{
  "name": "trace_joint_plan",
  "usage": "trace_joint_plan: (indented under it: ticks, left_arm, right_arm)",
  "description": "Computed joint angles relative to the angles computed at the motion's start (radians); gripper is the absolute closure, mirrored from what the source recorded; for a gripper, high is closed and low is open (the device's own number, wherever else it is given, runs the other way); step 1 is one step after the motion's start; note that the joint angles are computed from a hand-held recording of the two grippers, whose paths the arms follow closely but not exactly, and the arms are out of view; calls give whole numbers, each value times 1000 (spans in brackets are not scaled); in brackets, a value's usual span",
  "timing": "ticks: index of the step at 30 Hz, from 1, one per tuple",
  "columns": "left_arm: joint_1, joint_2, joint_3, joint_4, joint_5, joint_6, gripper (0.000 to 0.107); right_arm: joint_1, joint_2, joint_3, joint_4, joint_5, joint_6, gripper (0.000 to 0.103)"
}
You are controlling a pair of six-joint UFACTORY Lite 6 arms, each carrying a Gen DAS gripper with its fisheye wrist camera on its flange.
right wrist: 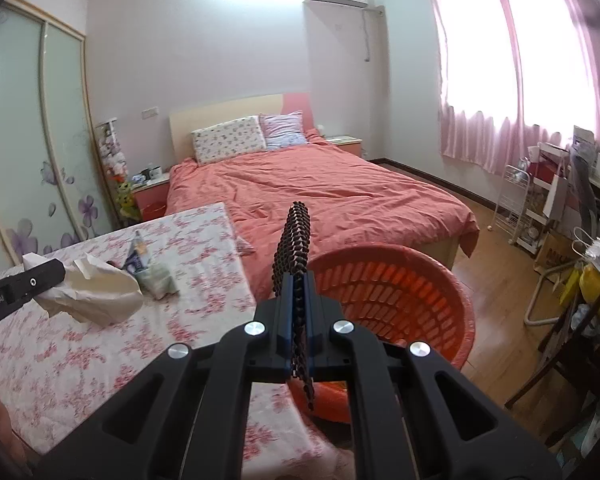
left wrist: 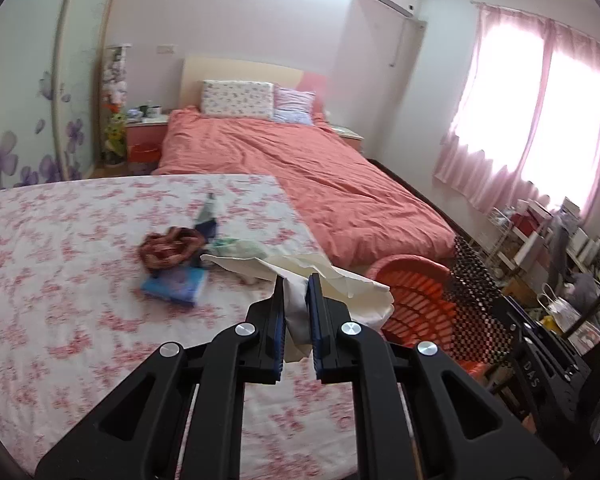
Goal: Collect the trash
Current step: 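Carry the mesh net and white tissue over the orange basket and release both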
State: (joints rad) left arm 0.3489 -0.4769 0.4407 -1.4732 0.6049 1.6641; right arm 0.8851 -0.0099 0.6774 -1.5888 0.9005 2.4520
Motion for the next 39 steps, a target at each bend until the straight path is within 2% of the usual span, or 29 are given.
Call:
trace_joint_plan:
  ticks: [15, 33, 38, 39]
  left_arm:
    - [-407, 167, 73, -265, -167, 116, 97]
    - [-677, 473, 245, -587, -237, 358, 97]
    - [-712, 562, 308, -551, -243, 313, 95]
    - [-715, 581, 322, -521, -246, 285, 91]
  right_arm:
    - [-240, -72, -118, -188, -111, 140, 97]
    - [-554, 57, -123, -616, -251, 475, 97]
    - [-623, 116, -102, -747, -272, 576, 90]
    - [-631, 124, -101, -759, -274, 588, 88]
